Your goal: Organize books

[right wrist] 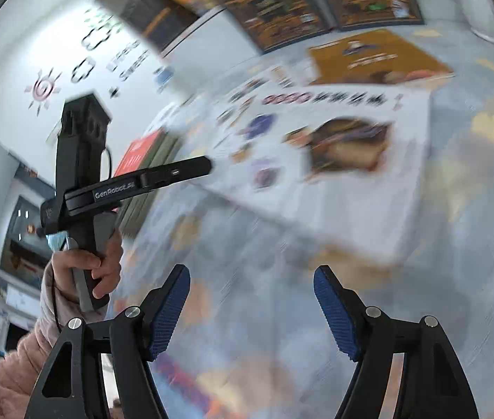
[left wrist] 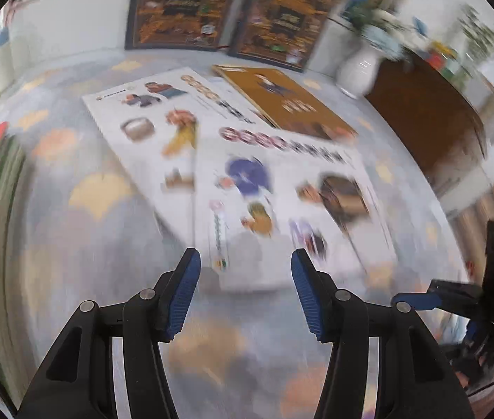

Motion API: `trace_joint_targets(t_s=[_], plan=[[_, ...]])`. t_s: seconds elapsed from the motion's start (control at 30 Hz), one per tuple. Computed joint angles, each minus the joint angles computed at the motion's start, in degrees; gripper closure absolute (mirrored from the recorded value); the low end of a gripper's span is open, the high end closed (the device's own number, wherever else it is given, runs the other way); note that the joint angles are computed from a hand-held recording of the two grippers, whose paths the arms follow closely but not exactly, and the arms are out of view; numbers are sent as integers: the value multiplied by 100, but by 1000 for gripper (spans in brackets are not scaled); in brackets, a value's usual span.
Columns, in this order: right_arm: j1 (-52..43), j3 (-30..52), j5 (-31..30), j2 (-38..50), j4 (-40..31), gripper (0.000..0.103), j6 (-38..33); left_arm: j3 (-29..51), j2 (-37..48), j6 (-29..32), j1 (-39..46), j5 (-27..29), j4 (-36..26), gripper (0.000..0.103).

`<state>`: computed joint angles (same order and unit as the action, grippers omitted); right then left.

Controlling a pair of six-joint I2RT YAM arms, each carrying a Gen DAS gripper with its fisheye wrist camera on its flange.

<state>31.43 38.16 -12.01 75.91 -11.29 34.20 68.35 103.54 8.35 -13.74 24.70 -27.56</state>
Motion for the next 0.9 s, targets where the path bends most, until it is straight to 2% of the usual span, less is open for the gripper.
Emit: trace_joint_targets(t_s=[0.07,0.17,0.3,0.47,0.57,0.63,0.8,0.9], plan=[[760,14,661,-250,-232,32,58,-792,-691,-94,-60,-512,311,52],[811,153,990,-551,-585,32,-204,-1388,-1263,-130,94,-347,239,52],[-316,411,488,-372,-609,32,-690,-1756,-1501,-328,37,-225,306,52],[-1789,1457,-477,1143,-356,32,-1638,-1890,-1358,-847,-319,-213,662,52],[-2179,2215,-638,1954,-318,32,-1914,-1788,-1164,-992,-583,-279,773,52],[-2370,2894,-958,2607,-535,32,-2098,-1653,-1045,-1039,-729,-310,806,52],[-2350,4276,-410,3739,-1205,32,-2543,-1201,-591,-1215,-921,-175,830,52],[-2335,4500,-363,3986,-1405,31,-2860,-1094,-438,-1306,-985,-234,994,52]])
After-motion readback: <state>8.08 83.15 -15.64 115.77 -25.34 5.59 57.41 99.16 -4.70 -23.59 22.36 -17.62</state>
